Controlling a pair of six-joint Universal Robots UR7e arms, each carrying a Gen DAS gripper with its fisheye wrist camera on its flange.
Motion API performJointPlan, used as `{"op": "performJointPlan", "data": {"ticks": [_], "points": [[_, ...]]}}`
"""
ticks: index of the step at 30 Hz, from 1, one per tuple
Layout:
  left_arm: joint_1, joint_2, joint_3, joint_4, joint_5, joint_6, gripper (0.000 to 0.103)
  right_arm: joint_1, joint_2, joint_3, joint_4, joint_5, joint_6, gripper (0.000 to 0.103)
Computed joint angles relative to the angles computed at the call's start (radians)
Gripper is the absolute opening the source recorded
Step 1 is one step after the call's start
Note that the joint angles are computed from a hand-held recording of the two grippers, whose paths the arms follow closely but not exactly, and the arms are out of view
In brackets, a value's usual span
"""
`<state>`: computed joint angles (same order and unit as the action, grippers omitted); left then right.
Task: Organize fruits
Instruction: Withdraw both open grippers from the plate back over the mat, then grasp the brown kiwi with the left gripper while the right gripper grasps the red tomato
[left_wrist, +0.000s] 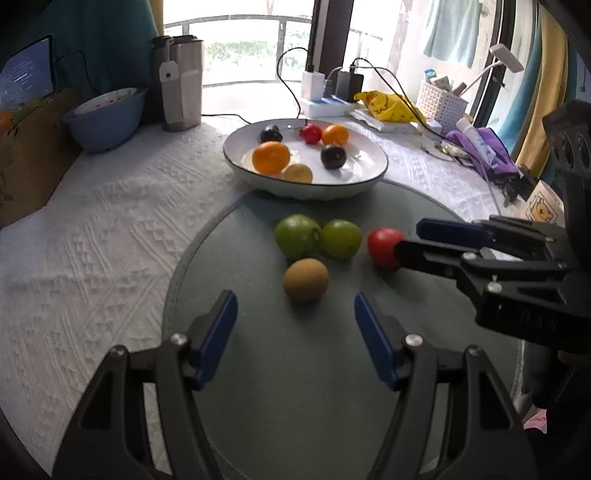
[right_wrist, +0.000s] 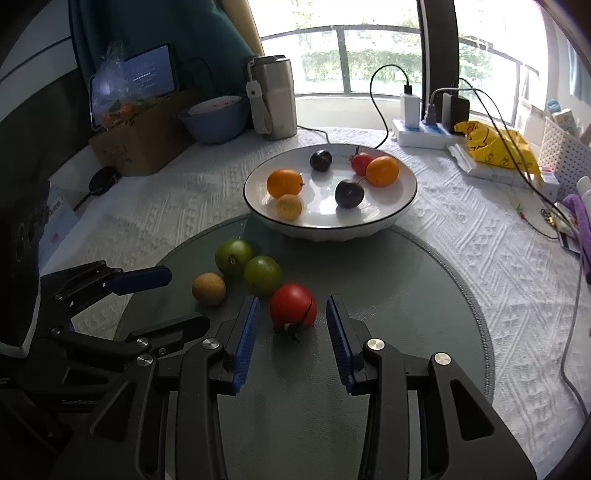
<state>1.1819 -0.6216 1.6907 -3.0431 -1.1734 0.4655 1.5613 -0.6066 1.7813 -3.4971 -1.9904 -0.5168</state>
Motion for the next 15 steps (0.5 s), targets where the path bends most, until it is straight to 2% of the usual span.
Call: {"op": "performJointPlan", "data": {"ticks": [8, 9, 15], "points": [[-0.006, 0.027, -0.034, 0.018, 0.011, 0.005, 0.065, -0.015, 0.0, -0.026, 0.062, 0.028, 0.007, 0.04], [-0.006, 0.029, -0.039, 0.024, 0.012, 0.005, 0.059, -0.016, 0.002, -0.03, 0.069, 0.028, 0.007, 0.04], [-0.005, 0.041, -0.062, 0.047, 0.013, 0.005, 0.043, -0.026, 0.003, -0.045, 0.102, 0.038, 0.012, 0.04]]}}
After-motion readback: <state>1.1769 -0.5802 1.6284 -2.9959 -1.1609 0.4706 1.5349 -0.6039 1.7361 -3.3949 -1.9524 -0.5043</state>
